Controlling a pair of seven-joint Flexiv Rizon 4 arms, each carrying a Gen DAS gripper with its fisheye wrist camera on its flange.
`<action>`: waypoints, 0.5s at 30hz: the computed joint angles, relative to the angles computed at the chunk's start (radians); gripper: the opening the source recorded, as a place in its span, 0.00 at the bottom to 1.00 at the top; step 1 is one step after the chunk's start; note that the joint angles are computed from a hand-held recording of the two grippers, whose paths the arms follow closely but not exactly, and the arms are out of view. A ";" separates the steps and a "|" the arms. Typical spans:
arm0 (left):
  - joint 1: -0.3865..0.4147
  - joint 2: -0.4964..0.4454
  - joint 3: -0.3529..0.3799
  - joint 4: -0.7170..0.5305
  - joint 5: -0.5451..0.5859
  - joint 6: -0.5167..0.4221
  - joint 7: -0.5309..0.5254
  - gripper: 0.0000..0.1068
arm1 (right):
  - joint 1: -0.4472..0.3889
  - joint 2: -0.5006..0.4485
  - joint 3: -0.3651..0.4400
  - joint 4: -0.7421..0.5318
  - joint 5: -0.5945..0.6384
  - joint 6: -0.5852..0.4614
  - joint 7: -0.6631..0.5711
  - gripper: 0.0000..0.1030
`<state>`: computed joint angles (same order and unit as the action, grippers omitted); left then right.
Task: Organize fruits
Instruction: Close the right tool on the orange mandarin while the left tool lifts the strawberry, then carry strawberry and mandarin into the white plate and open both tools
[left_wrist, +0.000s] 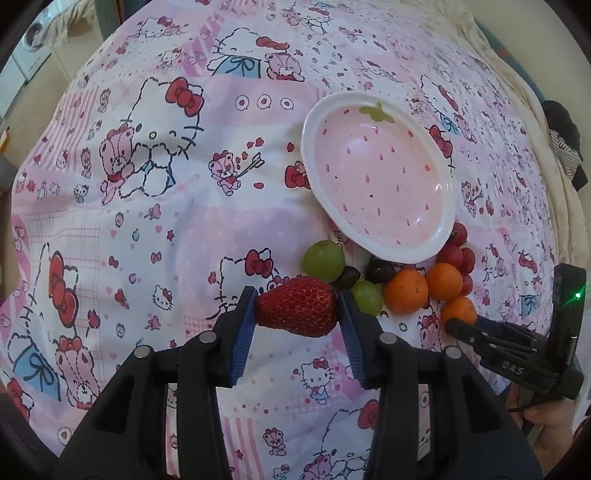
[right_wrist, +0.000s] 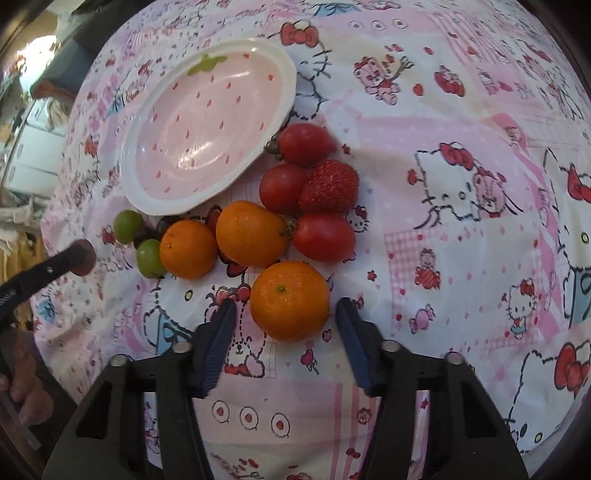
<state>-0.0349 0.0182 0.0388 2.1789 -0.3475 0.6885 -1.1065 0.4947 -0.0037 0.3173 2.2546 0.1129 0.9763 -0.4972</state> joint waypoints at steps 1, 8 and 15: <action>-0.001 -0.001 -0.001 0.001 0.003 0.005 -0.002 0.37 | 0.001 -0.002 -0.001 0.000 -0.022 -0.013 0.006 0.43; -0.009 0.023 0.003 0.038 0.001 0.085 0.030 0.37 | 0.010 0.057 0.019 0.044 -0.004 0.045 0.012 0.42; -0.040 0.094 0.011 0.095 -0.120 0.190 0.157 0.37 | -0.040 0.153 0.041 0.139 -0.289 0.196 0.235 0.42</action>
